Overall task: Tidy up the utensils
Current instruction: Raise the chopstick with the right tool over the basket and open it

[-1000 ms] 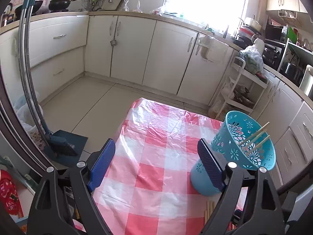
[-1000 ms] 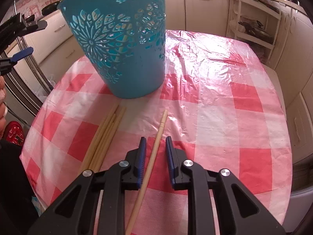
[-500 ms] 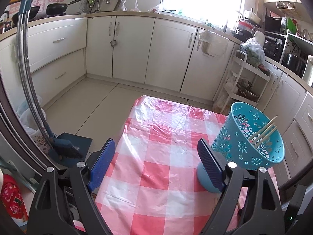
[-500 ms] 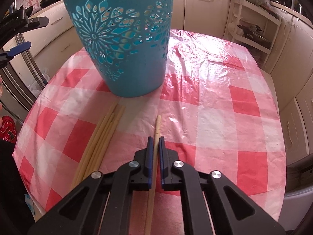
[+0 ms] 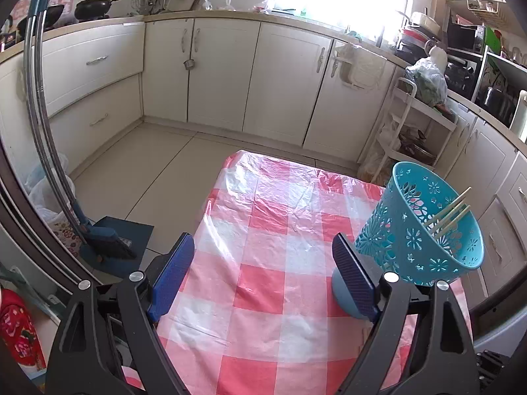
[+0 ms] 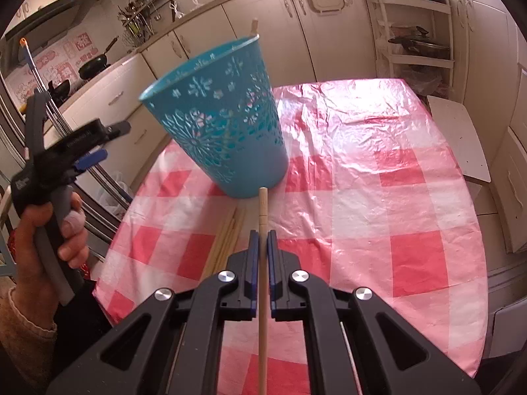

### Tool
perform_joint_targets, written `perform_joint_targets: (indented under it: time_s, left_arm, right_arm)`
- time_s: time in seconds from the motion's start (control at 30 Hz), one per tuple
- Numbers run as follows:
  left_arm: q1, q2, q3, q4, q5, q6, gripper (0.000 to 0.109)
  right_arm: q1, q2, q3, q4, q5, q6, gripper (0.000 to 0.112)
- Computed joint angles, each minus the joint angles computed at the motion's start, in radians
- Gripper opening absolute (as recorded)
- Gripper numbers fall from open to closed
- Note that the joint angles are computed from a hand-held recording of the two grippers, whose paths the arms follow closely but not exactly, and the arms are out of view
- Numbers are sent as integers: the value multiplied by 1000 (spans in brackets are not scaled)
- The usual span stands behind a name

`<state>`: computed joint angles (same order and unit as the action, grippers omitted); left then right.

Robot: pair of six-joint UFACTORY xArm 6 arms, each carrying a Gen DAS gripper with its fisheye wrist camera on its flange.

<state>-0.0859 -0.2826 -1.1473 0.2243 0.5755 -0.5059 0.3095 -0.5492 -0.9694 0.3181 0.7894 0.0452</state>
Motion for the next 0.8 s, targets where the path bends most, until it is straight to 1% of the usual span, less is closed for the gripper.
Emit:
perform_joint_targets:
  time_s: [0.23, 0.5, 0.67, 0.8]
  left_arm:
    - [4, 2, -1, -16, 2, -3, 82]
    - [15, -1, 1, -32, 1, -7, 82]
    - [35, -7, 3, -50, 7, -28, 82]
    - [56, -7, 3, -87, 14, -35, 82]
  right_arm:
    - [-11, 1, -103, 132, -20, -46, 6]
    - [23, 89, -270, 234, -81, -99, 6]
    - [51, 177, -353, 247, -184, -58, 6]
    - [77, 254, -407, 173, -299, 19, 6]
